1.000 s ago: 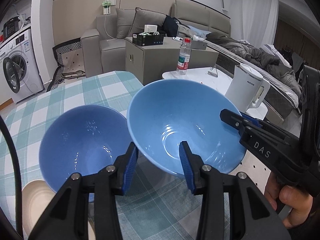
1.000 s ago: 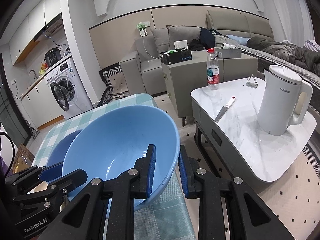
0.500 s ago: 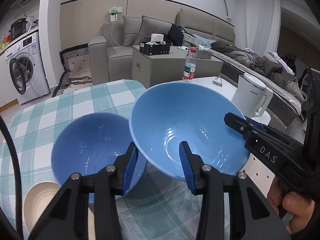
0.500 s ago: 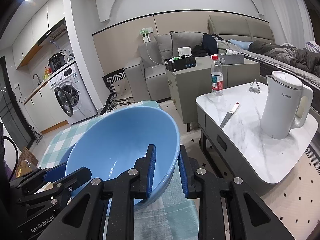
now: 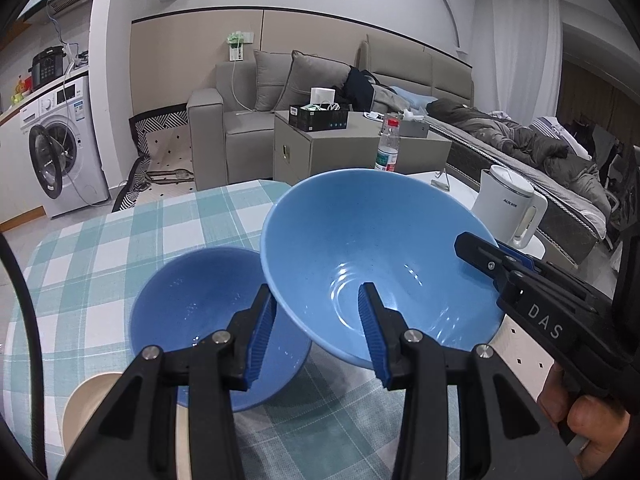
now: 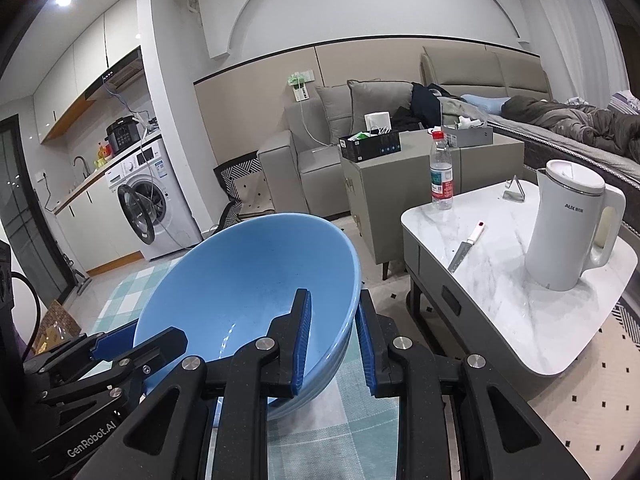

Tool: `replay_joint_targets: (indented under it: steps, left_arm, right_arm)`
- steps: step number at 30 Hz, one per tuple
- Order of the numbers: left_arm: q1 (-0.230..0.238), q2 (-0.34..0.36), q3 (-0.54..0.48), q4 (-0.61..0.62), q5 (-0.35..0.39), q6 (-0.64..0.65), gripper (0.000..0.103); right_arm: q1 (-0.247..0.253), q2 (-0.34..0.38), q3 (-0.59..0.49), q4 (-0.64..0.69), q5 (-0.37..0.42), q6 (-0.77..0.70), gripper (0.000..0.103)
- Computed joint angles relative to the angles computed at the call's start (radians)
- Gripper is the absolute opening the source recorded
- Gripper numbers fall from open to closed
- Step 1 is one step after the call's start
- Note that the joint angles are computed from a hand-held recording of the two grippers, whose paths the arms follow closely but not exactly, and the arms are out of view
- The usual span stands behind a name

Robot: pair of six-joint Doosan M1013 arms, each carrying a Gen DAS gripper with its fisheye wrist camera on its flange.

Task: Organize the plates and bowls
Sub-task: 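Lift the held blue bowls with both grippers over the remaining blue bowl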

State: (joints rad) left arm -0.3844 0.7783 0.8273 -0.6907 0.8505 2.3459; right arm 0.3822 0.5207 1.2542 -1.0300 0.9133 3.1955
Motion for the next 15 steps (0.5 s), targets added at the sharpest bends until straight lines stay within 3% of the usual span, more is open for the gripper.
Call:
replay_joint_targets:
  steps: [15]
  left_arm:
    - [0.016,-0.006,0.003,-0.016,-0.036,-0.009,0.041]
  right_arm:
    - [0.013,0.015,-0.027,-0.046,-0.024,0.021,0.024]
